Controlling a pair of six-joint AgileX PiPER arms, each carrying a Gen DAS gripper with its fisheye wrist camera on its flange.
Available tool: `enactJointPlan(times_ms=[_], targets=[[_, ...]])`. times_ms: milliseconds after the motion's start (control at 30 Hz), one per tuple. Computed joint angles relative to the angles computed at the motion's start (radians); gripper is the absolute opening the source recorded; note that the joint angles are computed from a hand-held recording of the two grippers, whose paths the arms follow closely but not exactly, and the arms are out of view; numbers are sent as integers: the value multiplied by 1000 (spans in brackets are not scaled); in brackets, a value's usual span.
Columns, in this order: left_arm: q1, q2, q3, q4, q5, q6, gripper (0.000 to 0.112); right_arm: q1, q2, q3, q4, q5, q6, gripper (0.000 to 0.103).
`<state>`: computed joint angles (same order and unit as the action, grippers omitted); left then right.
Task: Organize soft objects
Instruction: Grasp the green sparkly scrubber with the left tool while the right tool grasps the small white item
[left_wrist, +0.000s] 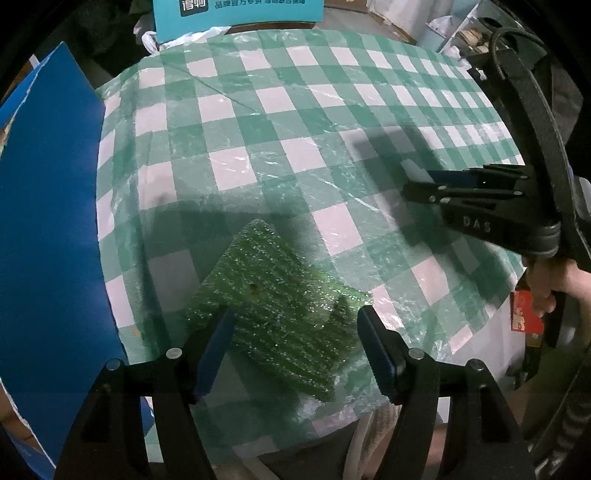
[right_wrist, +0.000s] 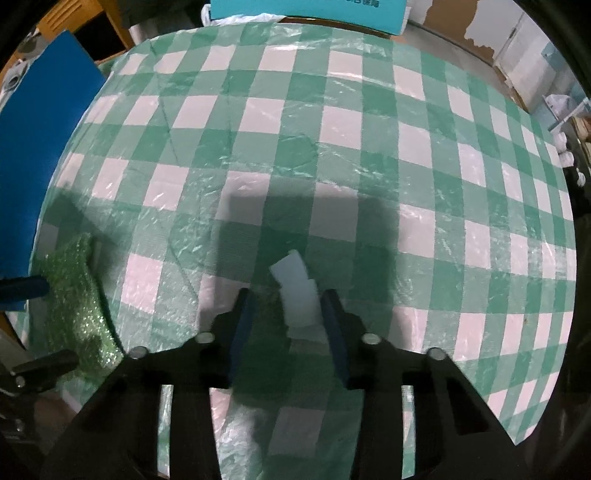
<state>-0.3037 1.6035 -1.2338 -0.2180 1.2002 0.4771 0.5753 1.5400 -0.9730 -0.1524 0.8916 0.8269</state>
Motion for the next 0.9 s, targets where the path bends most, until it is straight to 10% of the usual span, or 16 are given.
enactJointPlan(times_ms=[467,767,900], targets=[[-25,-18,48,24,-34,36,78,-15,-85,-20,22,13,18,15],[-83,-112,198,76,-202,82,82,110,-99,-109,-34,77,149,15],[-116,-152,258,124,-286,52,66,167,-96,-154,-65,114,216,15]])
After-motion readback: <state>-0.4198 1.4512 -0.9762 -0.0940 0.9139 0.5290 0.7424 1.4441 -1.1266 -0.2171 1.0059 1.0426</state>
